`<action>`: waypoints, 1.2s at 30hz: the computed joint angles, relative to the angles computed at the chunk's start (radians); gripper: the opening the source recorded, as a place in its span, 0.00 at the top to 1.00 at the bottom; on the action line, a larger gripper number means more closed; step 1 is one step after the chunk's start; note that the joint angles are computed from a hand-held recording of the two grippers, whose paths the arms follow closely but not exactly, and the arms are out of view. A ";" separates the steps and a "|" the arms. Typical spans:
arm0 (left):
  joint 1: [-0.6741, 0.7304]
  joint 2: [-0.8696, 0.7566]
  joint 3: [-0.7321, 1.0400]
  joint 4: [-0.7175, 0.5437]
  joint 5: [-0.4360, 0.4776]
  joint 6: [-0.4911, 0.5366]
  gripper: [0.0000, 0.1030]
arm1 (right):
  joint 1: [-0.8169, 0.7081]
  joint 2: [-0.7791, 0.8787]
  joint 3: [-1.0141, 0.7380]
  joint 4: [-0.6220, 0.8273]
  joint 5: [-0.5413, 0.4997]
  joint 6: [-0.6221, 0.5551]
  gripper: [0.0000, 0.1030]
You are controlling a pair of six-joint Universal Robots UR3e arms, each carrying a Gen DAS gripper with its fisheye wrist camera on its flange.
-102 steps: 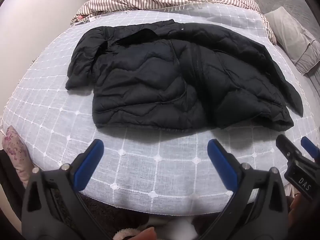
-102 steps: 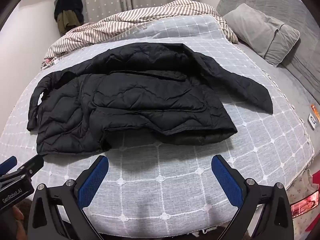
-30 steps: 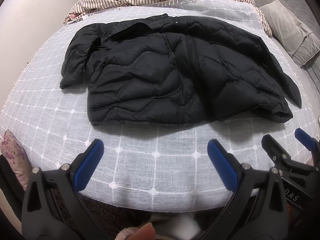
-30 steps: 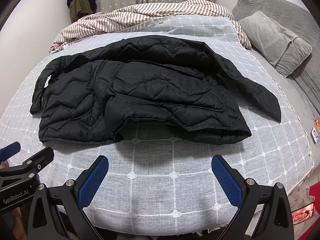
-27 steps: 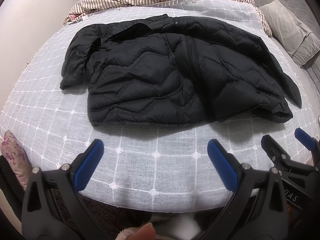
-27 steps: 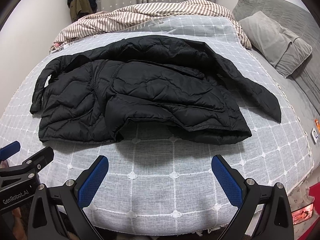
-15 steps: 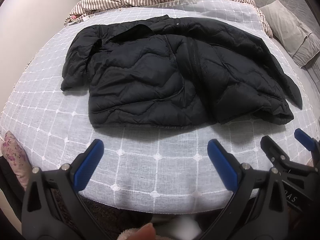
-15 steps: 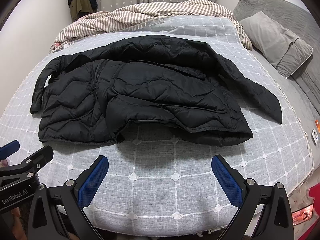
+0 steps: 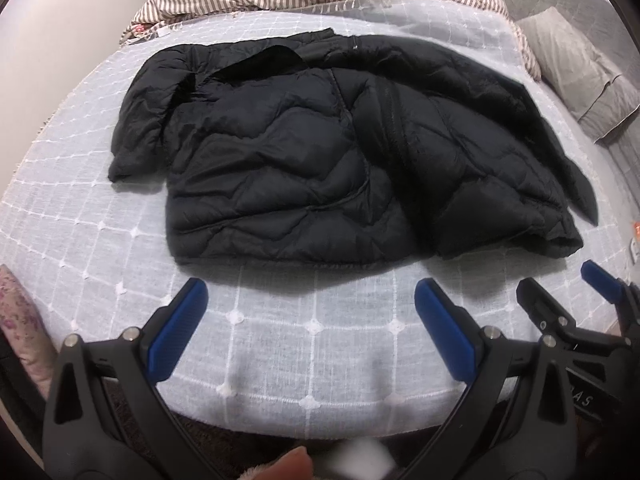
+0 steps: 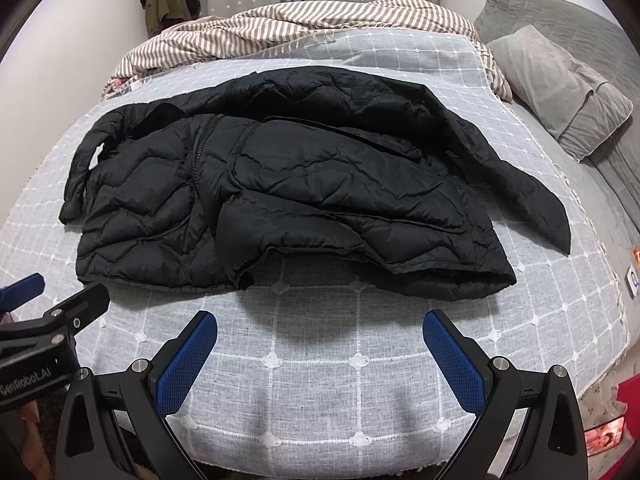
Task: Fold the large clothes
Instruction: 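Grasp the black jacket hem with both grippers and lift it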
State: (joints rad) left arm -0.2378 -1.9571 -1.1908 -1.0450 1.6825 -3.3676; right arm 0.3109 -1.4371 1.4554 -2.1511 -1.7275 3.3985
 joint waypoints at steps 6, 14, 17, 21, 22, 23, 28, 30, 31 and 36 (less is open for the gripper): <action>0.097 0.026 -0.032 -0.014 -0.217 0.066 0.00 | -0.066 -0.042 0.068 -0.098 0.100 -0.027 0.00; 0.292 0.101 -0.138 0.007 -0.565 0.175 0.00 | -0.233 -0.140 0.207 -0.186 0.286 -0.103 0.00; 0.329 0.084 -0.104 -0.025 -0.556 0.238 0.00 | -0.344 -0.193 0.262 -0.175 0.390 -0.135 0.00; 0.408 0.030 -0.012 -0.139 -0.586 0.329 0.00 | -0.445 -0.224 0.277 -0.133 0.416 -0.211 0.00; 0.428 0.022 -0.001 -0.152 -0.591 0.336 0.00 | -0.491 -0.238 0.288 -0.114 0.457 -0.239 0.00; 0.444 0.005 0.019 -0.160 -0.581 0.334 0.00 | -0.537 -0.249 0.296 -0.087 0.506 -0.264 0.00; 0.527 -0.075 0.078 -0.156 -0.566 0.332 0.01 | -0.773 -0.280 0.362 0.034 0.769 -0.338 0.00; 0.548 -0.105 0.083 -0.150 -0.578 0.353 0.05 | -0.837 -0.265 0.389 0.043 0.847 -0.340 0.00; 0.559 -0.118 0.080 -0.146 -0.591 0.366 0.06 | -0.863 -0.251 0.399 0.045 0.875 -0.345 0.00; 0.598 -0.180 0.039 -0.100 -0.681 0.393 0.17 | -0.925 -0.145 0.407 0.031 0.972 -0.347 0.02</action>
State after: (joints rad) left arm 0.3601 -2.1371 -1.1522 -1.1449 1.0014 -2.9748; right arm -0.6141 -1.5822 1.8621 -2.1204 -0.7556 3.0515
